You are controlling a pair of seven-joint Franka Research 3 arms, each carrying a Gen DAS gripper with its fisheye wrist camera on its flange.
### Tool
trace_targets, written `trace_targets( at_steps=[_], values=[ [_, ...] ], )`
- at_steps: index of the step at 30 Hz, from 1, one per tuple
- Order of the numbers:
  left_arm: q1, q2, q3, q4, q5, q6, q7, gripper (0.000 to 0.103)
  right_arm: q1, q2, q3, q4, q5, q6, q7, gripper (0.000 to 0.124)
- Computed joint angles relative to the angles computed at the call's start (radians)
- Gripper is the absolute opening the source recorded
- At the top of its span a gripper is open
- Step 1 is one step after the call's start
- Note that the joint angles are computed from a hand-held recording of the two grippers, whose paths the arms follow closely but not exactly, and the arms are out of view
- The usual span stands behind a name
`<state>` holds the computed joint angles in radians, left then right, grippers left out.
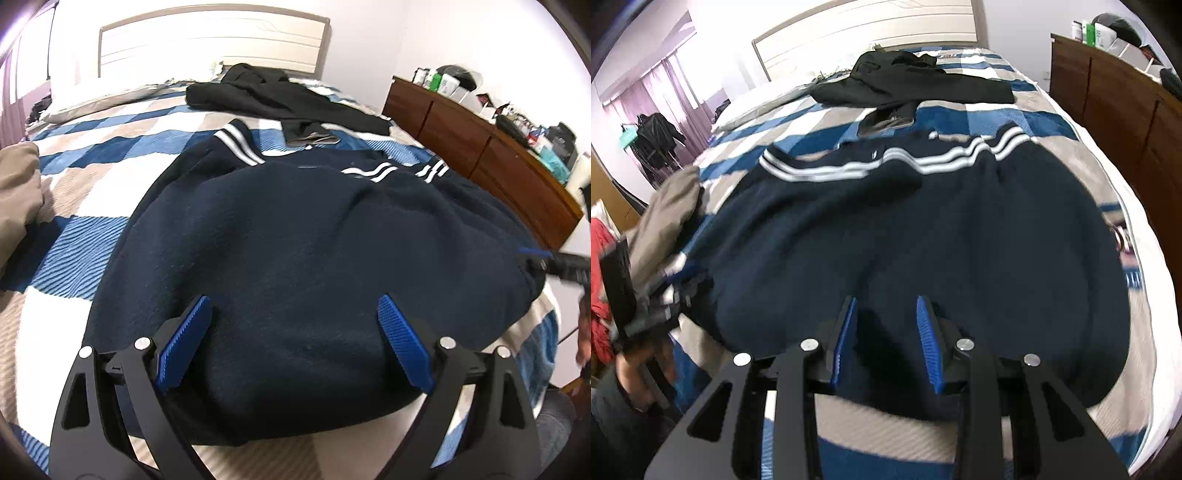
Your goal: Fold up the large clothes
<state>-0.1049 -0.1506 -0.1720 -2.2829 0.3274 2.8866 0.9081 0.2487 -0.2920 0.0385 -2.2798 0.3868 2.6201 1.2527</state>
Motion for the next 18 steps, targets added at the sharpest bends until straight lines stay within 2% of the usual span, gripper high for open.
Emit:
trace_targets(
  at_steps=[2,5,12,16,18],
  values=[
    [0.001,0.007,-0.001,0.008,0.003,-0.027,0.002,0.089,-0.016,0.008,0.025,-0.033,-0.049,0.048,0.037,0.035],
    [0.002,0.017,0.004,0.010,0.004,-0.044,0.014,0.089,-0.026,0.063,0.028,-0.011,-0.085,0.043,0.081,0.034],
    [-0.065,0.033,0.084,-0.034,-0.377,0.036,0.254,0.089,-0.016,0.202,-0.011,0.101,0.007,-0.062,0.036,0.034],
    [-0.060,0.059,0.075,-0.023,-0.448,0.037,0.311,0.089,-0.026,0.248,-0.008,0.155,0.014,-0.100,0.047,0.034],
    [-0.039,0.059,0.056,-0.029,-0.406,0.049,0.277,0.089,-0.029,0.244,-0.003,0.163,-0.016,-0.114,0.077,0.034]
  ],
)
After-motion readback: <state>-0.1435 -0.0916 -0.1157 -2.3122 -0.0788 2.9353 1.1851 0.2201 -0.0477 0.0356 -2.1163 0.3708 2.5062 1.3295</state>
